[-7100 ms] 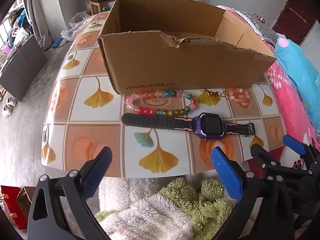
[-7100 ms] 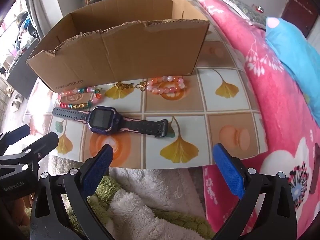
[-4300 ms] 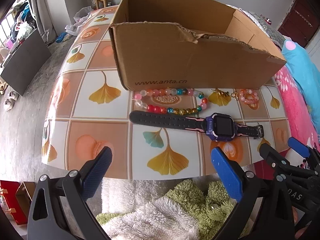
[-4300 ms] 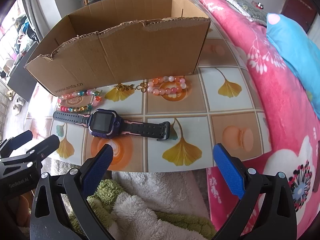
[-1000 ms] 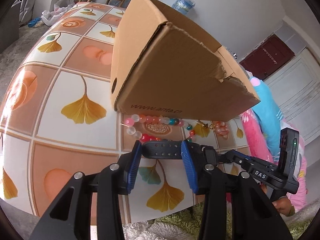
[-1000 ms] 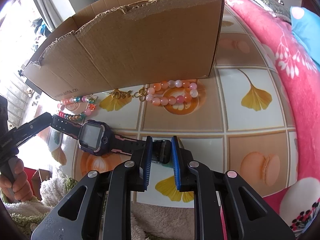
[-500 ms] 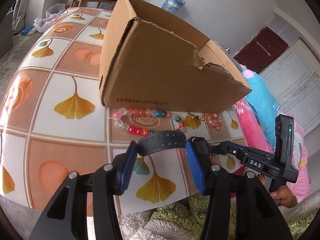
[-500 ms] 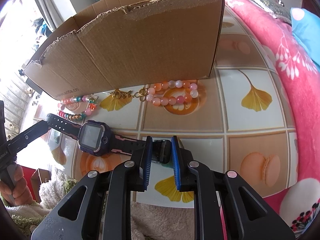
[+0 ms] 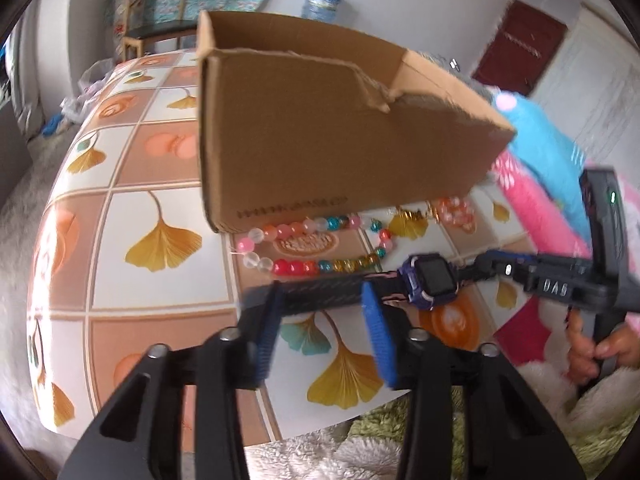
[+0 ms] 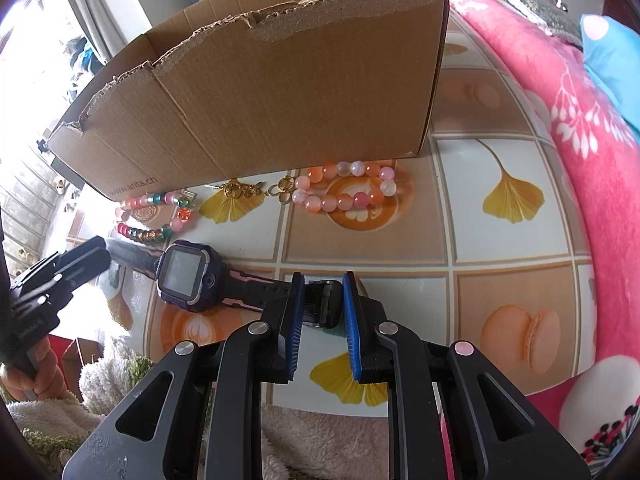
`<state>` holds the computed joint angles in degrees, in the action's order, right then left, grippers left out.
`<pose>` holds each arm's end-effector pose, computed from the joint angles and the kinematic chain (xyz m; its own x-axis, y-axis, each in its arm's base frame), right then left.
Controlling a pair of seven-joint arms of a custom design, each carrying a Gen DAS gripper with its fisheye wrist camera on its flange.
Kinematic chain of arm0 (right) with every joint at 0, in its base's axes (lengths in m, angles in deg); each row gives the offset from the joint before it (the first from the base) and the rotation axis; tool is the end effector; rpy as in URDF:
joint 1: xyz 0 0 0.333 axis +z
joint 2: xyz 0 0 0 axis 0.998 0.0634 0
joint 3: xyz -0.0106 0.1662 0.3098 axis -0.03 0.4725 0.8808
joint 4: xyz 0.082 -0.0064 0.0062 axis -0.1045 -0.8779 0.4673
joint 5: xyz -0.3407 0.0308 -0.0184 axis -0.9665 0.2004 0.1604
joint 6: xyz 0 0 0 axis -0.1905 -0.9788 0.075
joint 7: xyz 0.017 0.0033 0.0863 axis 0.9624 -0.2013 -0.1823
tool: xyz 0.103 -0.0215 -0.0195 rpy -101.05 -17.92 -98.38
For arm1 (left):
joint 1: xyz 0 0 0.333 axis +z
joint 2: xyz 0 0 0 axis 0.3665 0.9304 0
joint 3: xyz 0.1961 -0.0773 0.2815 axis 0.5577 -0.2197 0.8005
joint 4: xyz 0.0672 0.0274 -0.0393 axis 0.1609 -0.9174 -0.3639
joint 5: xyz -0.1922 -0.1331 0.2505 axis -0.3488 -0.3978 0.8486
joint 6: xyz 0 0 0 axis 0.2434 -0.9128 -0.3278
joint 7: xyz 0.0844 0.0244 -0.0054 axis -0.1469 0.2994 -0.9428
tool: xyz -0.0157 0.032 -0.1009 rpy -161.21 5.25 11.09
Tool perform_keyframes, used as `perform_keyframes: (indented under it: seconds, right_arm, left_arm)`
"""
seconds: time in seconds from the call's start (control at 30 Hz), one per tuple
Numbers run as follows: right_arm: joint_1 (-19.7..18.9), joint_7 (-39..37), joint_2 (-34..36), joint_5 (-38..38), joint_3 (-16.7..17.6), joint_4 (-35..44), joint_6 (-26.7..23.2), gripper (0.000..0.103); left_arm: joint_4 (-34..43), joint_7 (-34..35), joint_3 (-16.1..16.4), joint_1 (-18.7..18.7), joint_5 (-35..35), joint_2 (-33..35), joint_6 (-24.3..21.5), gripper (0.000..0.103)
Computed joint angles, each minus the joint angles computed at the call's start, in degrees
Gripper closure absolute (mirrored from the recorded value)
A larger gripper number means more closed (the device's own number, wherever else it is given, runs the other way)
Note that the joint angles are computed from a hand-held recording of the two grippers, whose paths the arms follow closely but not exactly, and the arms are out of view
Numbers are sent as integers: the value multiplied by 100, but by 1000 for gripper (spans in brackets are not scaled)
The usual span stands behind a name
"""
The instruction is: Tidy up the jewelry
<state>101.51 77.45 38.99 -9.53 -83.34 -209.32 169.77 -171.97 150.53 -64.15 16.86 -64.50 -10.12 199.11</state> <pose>0.4968 0.1485 0.3661 -0.3032 -0.9450 -0.1225 -0.8480 0.3262 -0.4177 0.5491 -0.2374 0.3284 -0.6224 -0.7375 0.2620 -0.7141 0.3981 -0.5759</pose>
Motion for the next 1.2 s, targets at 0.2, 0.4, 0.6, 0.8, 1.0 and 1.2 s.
perform_keyframes:
  seconds: [0.2, 0.4, 0.6, 0.8, 1.0, 1.2]
  right_arm:
    - [0, 8, -11, -6, -1, -8, 7, 86]
    - [7, 42, -14, -57, -18, -8, 21, 86]
    - [21, 151, -31, -198, -62, -59, 105, 86]
    - [19, 274, -54, -343, -99, -132, 220, 86]
    - [12, 374, -72, -495, -170, -233, 396, 86]
    - [43, 538, -94, -700, -264, -306, 495, 86]
  left_arm:
    - [-155, -286, 201, -364, 740, 9, 361, 72]
    - [-140, -955, 46, -95, 922, 10, 433, 68]
    - [105, -2017, 360, -78, 1112, 159, 188, 59]
    - [66, -2744, 813, -543, 1937, 144, 395, 58]
    - [-61, -3275, 784, -624, 2530, 125, 559, 62]
    - [-200, -2548, -888, 945, 1705, 226, 679, 62]
